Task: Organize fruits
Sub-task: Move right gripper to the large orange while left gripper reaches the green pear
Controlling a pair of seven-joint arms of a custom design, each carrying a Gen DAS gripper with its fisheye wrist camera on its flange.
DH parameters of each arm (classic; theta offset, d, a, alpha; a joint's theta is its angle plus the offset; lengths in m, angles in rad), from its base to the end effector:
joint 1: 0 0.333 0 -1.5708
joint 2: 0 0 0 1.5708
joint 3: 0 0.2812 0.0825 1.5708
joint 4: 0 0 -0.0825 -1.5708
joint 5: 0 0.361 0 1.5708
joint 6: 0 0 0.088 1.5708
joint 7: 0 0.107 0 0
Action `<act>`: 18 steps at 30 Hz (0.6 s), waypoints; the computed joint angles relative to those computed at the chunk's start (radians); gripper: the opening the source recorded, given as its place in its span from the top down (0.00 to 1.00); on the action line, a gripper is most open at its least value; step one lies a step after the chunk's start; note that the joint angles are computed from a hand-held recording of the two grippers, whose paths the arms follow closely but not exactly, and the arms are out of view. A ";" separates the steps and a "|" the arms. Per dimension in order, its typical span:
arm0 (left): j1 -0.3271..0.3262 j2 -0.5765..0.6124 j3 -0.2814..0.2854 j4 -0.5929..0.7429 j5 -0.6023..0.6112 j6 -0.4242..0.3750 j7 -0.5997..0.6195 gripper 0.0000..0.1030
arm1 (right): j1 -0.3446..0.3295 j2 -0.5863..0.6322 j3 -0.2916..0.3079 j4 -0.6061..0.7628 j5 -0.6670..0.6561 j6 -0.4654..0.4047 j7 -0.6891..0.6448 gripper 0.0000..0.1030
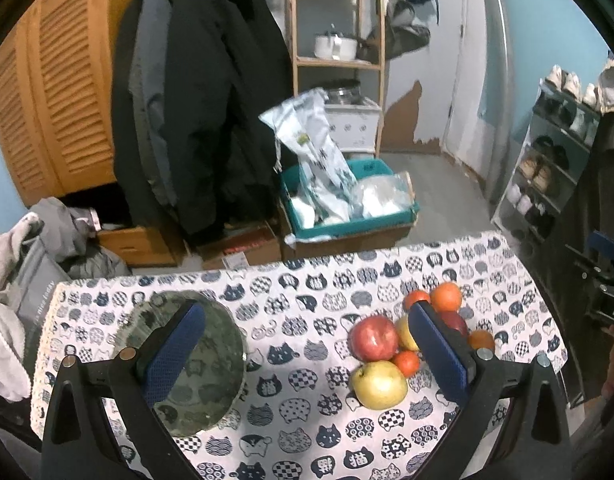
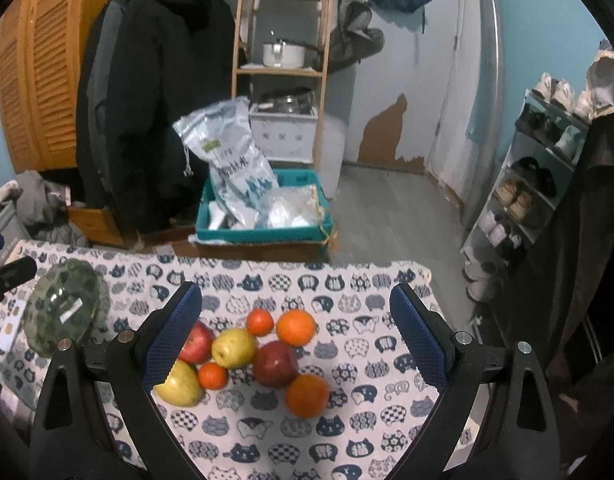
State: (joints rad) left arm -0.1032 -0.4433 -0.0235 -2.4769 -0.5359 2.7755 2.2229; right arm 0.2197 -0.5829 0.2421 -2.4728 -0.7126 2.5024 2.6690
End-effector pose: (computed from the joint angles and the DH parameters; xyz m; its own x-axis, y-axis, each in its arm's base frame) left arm 0.4473 -0.0352 0.5103 -0.3497 -0.9368 0.0144 -0.6540 0.2331 -0.7197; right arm 0.3689 0.2000 0.5317 -0.1968 -0.9791 0.0512 -0.6275 0.0856 -0.7739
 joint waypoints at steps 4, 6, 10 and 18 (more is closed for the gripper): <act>0.002 0.036 -0.021 0.000 0.019 -0.008 -0.017 0.00 | 0.011 0.016 -0.028 -0.019 0.045 -0.005 -0.024 0.09; 0.008 0.060 -0.038 -0.001 0.040 -0.004 -0.033 0.00 | 0.016 0.026 -0.042 -0.032 0.070 0.001 -0.033 0.09; 0.010 0.108 -0.058 0.005 0.075 -0.022 -0.069 0.00 | 0.029 0.043 -0.074 -0.058 0.134 0.011 -0.070 0.09; 0.024 0.182 -0.108 -0.004 0.172 -0.020 -0.156 0.00 | 0.039 0.097 -0.111 -0.094 0.238 0.019 -0.144 0.09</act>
